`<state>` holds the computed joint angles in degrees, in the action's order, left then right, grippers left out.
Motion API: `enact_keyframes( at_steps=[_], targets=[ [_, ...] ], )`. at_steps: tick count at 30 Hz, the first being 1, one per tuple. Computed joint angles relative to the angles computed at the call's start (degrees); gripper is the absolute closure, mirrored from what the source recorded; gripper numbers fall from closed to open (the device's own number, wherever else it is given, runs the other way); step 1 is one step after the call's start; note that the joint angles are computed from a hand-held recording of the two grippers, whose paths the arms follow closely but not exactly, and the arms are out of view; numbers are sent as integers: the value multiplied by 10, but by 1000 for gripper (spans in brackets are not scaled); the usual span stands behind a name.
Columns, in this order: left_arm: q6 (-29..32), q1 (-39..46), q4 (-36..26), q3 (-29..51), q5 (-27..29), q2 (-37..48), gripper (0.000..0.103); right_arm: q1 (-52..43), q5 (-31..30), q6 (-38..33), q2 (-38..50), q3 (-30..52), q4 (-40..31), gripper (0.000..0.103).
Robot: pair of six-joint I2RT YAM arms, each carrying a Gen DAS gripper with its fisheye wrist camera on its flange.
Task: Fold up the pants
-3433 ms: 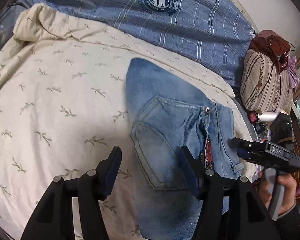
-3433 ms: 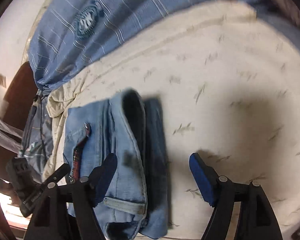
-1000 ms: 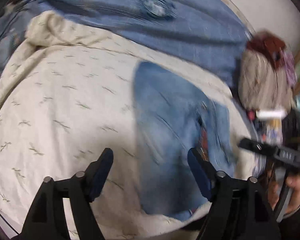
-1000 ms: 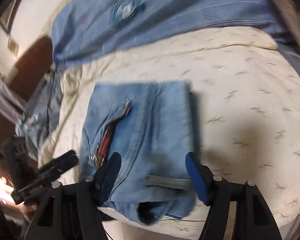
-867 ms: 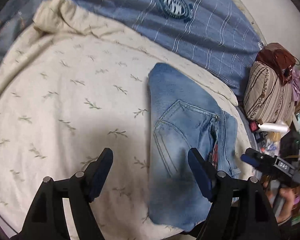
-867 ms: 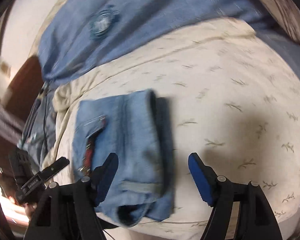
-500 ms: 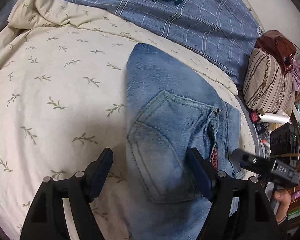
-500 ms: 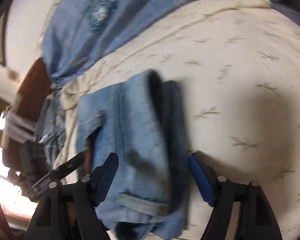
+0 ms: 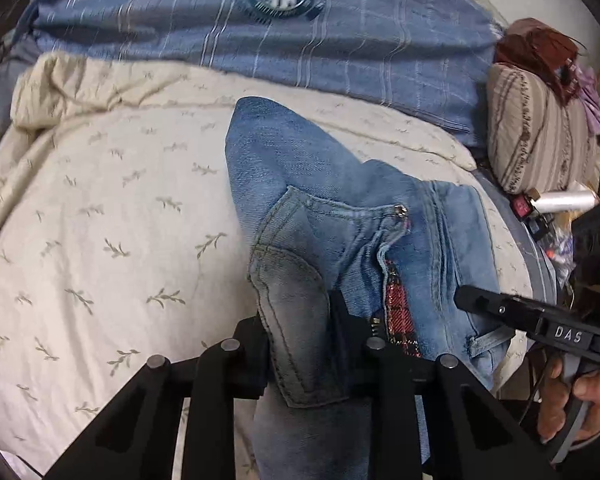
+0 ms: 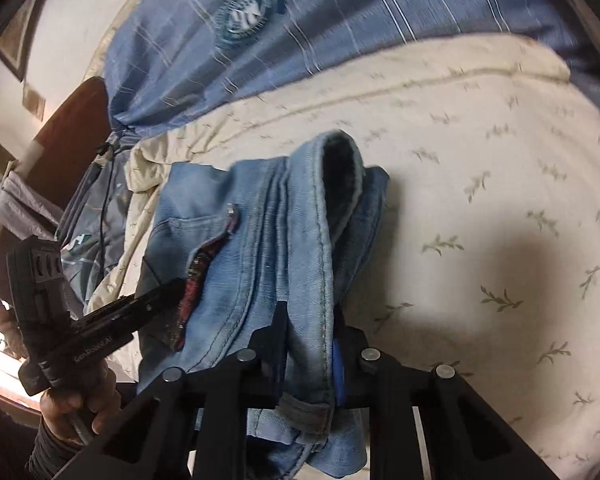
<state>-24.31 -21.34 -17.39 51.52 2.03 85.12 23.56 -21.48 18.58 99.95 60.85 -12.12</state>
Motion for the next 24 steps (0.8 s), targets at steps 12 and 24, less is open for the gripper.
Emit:
enact_keyframes(
  at_steps=[12,24],
  targets=[
    [52,83,-105,129,26,-30,76,29,16,-4,-9,166,-105,84],
    [67,113,-91,199,50,86,75,23,15,-6,127,312,-135,84]
  ],
)
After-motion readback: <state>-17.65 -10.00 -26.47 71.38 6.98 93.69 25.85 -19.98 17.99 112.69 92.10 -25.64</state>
